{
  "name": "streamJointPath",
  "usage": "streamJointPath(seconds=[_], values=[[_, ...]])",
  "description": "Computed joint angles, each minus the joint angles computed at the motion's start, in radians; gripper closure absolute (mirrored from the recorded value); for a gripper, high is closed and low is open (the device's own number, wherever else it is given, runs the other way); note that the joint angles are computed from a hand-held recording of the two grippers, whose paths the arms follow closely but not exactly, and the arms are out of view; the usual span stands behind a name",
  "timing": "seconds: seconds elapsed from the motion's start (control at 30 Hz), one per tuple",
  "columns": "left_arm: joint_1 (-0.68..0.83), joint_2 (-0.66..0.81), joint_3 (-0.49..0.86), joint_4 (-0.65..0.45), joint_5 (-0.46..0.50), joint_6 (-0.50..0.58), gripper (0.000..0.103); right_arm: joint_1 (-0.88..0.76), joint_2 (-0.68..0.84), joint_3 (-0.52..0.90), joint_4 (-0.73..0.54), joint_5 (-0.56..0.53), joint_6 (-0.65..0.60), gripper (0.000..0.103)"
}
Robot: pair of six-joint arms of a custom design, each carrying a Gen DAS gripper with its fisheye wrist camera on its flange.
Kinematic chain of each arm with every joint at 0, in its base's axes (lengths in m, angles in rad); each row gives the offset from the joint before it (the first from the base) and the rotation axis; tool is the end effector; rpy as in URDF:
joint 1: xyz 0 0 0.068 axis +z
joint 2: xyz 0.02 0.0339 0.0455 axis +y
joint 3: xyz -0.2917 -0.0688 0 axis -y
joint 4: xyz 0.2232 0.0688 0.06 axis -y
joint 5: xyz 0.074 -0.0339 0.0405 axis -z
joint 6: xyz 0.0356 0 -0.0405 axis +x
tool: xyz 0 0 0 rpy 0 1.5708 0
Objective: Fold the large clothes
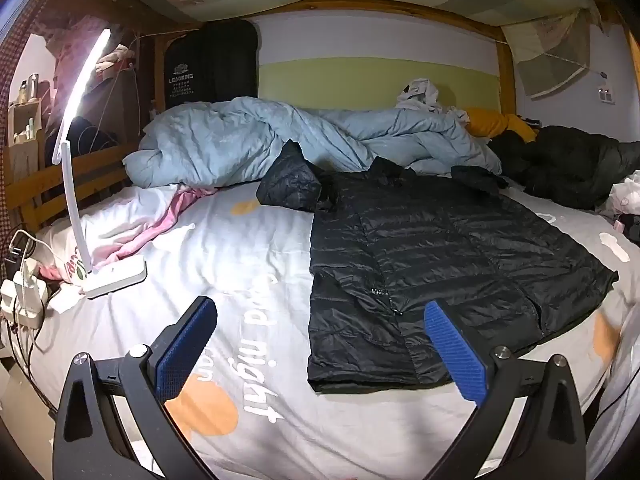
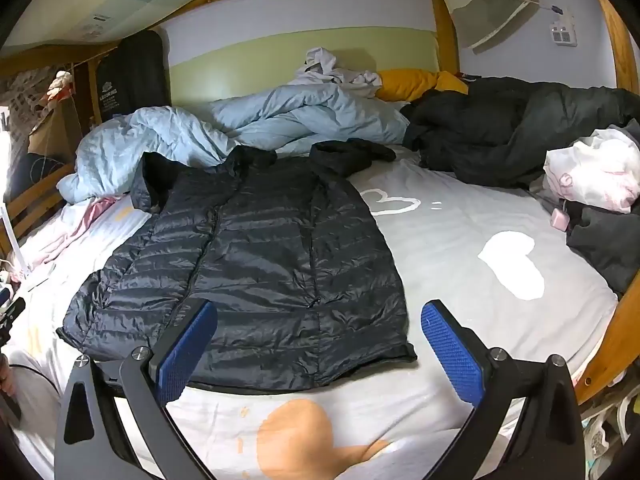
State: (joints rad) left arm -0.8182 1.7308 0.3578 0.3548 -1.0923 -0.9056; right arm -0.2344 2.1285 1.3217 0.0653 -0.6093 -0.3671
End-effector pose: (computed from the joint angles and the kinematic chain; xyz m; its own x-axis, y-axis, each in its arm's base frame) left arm 0.1711 -0.1365 0.1175 -0.3729 -0.1318 -0.9185 -0.4469 0.8930 0.0534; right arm 0.4407 -0.0843 0.1716 -0.5342 -0.1750 -0.8270 -0.4412 0.8923 0.0961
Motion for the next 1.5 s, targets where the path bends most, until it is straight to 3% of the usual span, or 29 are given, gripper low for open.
streamJointPath(seconds=[0.43, 0.63, 1.5], values=[[0.014, -0.022, 0.003, -0.058, 0.015, -0.04, 0.0, 0.002, -0.001, 0.0, 0.003, 0.007, -0.01, 0.0], [0.025, -0.002, -0.005, -0.014, 0.027, -0.031, 0.0, 0.015, -0.007, -0.024, 0.03, 0.027, -0.018, 0.0], [0.019, 0.002, -0.01, -0.029, 0.013, -0.031, 0.0, 0.014, -0.008, -0.023, 0.022, 0.032, -0.019, 0.0]])
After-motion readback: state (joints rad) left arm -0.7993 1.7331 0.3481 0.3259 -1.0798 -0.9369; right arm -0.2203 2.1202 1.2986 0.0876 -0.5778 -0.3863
